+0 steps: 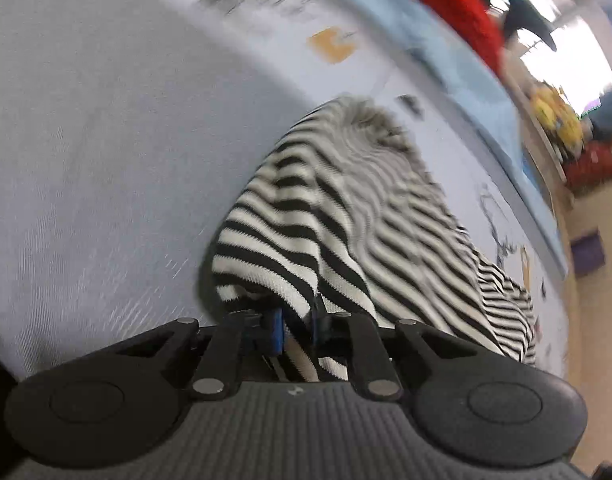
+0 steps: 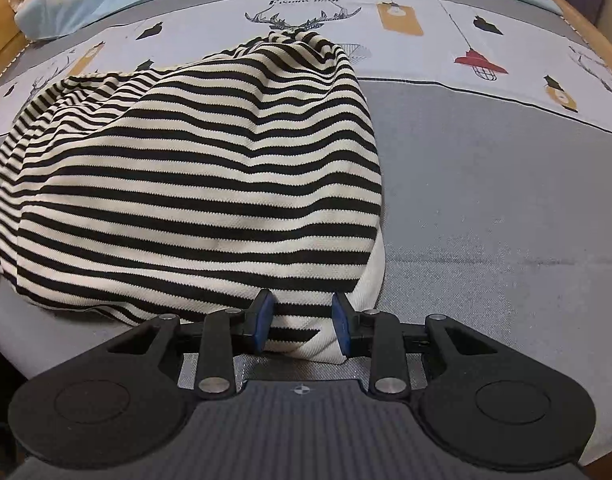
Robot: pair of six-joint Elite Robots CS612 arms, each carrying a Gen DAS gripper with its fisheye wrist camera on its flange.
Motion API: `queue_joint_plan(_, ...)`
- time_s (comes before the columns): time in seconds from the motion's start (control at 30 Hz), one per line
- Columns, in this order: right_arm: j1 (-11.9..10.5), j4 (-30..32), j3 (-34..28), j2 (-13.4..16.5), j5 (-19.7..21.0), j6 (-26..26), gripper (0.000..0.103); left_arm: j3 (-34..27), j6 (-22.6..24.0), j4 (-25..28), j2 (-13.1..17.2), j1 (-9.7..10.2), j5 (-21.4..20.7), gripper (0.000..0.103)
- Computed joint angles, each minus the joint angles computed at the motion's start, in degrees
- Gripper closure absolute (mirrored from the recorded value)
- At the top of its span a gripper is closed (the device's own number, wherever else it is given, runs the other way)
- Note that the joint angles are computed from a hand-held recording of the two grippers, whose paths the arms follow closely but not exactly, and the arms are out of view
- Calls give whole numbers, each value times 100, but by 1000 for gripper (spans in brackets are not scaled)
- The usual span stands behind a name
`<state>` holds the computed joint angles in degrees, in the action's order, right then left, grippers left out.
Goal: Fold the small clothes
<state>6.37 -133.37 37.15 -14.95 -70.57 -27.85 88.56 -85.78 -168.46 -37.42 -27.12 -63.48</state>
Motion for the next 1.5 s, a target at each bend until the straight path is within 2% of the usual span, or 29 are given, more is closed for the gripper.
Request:
queue_joint_plan(0.07, -26, 103, -13, -12, 84, 64, 69, -272, 777, 259, -8, -115, 496, 90)
queue_joint_plan(0.13, -48, 344, -115, 16, 142, 140, 69, -688, 1744, 366, 69, -232, 932, 91)
queue_joint_plan(0.23, -53, 694, -285, 79, 140, 211, 68, -1486, 3246, -4, 372, -375, 1151, 91)
queue_joint_plan(0.27, -54, 729, -292, 81, 161, 259, 68, -1816, 3737, -142, 522, -414, 1097, 91)
queue_joint_plan(0.33, -74, 827, -329, 91, 237, 327, 68, -2528, 4623, -388, 882, -481, 678, 91)
queue_joint_plan(0.43, -180, 873, -393, 109, 527, 775, 69, -3475, 5454, -322, 1432, -527, -333, 91)
queue_joint_plan(0.47, -235, 754, -387, 110, 632, 1055, 69, -3765, 5582, -79, 1604, -529, -691, 90)
queue_joint_plan(0.53, -342, 456, -315, 96, 806, 1544, 69, -4321, 5555, 651, 1928, -503, -1385, 86)
queue_joint_plan(0.6, -419, 408, -331, 120, 816, 1844, 68, -4660, 5466, 1161, 2148, -493, -1720, 85)
queue_joint_plan(0.63, -446, 458, -344, 130, 785, 1917, 68, -4712, 5404, 1272, 2193, -500, -1727, 81)
queue_joint_plan(0.7, -482, 488, -324, 128, 799, 1944, 68, -4563, 5368, 1065, 2146, -502, -1745, 72)
queue_joint_plan(0.83, -527, 306, -208, 90, 1022, 2013, 68, -3962, 5618, 241, 1834, -448, -1846, 42)
queue_joint_plan(0.9, -546, 228, -204, 96, 1137, 2157, 68, -3549, 5845, -120, 1600, -418, -1826, 43)
queue_joint_plan(0.97, -574, 198, -298, 149, 1302, 2382, 68, -3147, 5994, -125, 1329, -403, -1710, 47)
queue_joint_plan(1.03, -607, 99, -376, 198, 1557, 2674, 67, -2853, 6165, 4, 1152, -392, -1546, 73)
queue_joint_plan(1.1, -641, -112, -393, 231, 1847, 3032, 64, -2671, 6227, 222, 1074, -373, -1471, 83)
queue_joint_plan(1.17, -673, -368, -379, 253, 2078, 3359, 58, -2653, 6188, 602, 1083, -345, -1566, 83)
queue_joint_plan(1.2, -667, -435, -469, 302, 2138, 3483, 56, -2733, 6239, 960, 1121, -328, -1695, 83)
queue_joint_plan(1.27, -643, -574, -470, 308, 2179, 3564, 53, -2843, 6479, 1234, 1192, -323, -1826, 83)
queue_joint_plan(1.37, -576, -580, -515, 316, 2066, 3404, 50, -2811, 6743, 1128, 1153, -304, -1965, 82)
queue_joint_plan(1.4, -546, -525, -548, 322, 1997, 3343, 50, -2760, 6809, 1021, 1117, -288, -1999, 79)
queue_joint_plan(1.5, -463, -379, -552, 294, 1764, 2975, 49, -2523, 7029, 664, 1000, -276, -1817, 78)
